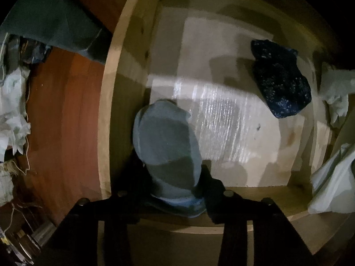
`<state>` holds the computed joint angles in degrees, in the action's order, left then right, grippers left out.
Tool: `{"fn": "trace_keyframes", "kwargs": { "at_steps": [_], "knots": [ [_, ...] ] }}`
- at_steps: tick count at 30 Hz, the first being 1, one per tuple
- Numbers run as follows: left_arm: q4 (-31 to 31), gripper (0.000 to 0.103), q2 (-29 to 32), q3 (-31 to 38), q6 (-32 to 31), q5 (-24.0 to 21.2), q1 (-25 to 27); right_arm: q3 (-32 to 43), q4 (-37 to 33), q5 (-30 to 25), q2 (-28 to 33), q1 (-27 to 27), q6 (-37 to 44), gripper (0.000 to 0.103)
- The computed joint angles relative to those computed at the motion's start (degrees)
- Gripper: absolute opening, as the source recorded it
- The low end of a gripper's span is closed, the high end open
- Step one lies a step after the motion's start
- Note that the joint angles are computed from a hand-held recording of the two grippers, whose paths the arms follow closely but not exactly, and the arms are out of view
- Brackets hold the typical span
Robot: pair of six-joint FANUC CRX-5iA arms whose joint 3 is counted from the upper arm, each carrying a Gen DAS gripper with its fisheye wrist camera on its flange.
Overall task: Take underwear out of drawer
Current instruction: 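Lower the left tool onto the light-blue sock and grasp it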
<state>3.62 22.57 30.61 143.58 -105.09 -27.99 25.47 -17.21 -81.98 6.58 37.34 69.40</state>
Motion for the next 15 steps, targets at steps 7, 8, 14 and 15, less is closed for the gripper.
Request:
{"fn": "trace_keyframes", "kwargs": {
  "at_steps": [7, 8, 14, 15],
  "knots": [
    [-1.93, 0.036, 0.3, 4.78, -1.56, 0.76, -1.51, -0.66, 0.82, 0.69, -0.29, 0.58, -0.52, 0.014],
    [-2.72, 0.036, 0.48, 5.95, -2.11, 0.19, -1.88, -0.77, 0.99, 0.83, -0.34, 0.67, -0.69, 0.014],
    [-5.53, 0.036, -0.22, 9.96, -3.04, 0.01, -3.95, -1.17, 2.07, 1.38, -0.41, 1.41, -1.01, 0.014],
    [-5.87, 0.036, -0.31, 10.59, -3.1, -0.37, -4.32, -1.26, 2.21, 1.5, -0.44, 1.51, -1.11, 0.014]
  ]
}}
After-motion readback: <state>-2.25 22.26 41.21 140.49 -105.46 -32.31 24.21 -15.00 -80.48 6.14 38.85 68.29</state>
